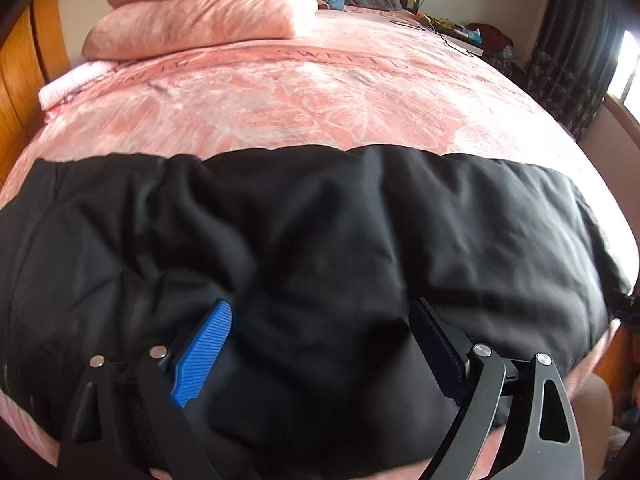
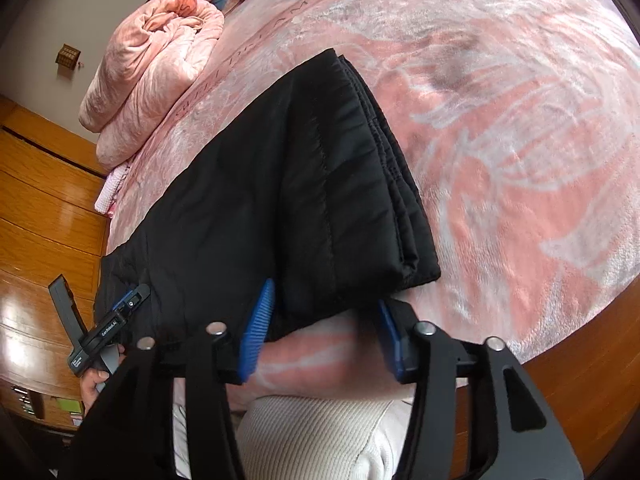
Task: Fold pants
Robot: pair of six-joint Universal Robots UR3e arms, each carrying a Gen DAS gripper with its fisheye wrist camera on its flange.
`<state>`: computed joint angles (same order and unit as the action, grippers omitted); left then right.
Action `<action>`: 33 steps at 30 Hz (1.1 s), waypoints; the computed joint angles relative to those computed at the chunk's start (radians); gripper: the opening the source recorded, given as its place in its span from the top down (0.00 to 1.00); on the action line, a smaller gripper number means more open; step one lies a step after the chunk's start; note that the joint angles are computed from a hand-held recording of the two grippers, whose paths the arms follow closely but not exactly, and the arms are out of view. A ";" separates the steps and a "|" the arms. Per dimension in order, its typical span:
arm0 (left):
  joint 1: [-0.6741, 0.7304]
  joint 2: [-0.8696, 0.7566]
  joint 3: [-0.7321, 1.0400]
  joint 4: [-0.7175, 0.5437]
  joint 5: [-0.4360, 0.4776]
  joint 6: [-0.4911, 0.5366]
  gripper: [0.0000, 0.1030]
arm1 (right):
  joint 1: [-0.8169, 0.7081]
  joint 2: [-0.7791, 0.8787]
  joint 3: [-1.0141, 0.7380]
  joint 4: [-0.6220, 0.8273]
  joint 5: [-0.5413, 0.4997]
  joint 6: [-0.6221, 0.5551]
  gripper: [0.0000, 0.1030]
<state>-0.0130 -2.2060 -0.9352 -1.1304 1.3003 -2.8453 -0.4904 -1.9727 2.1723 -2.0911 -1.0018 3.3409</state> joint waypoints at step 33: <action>0.075 0.131 -0.183 0.063 -0.078 -0.087 0.07 | -0.079 -0.052 -0.054 -0.189 0.174 0.067 0.90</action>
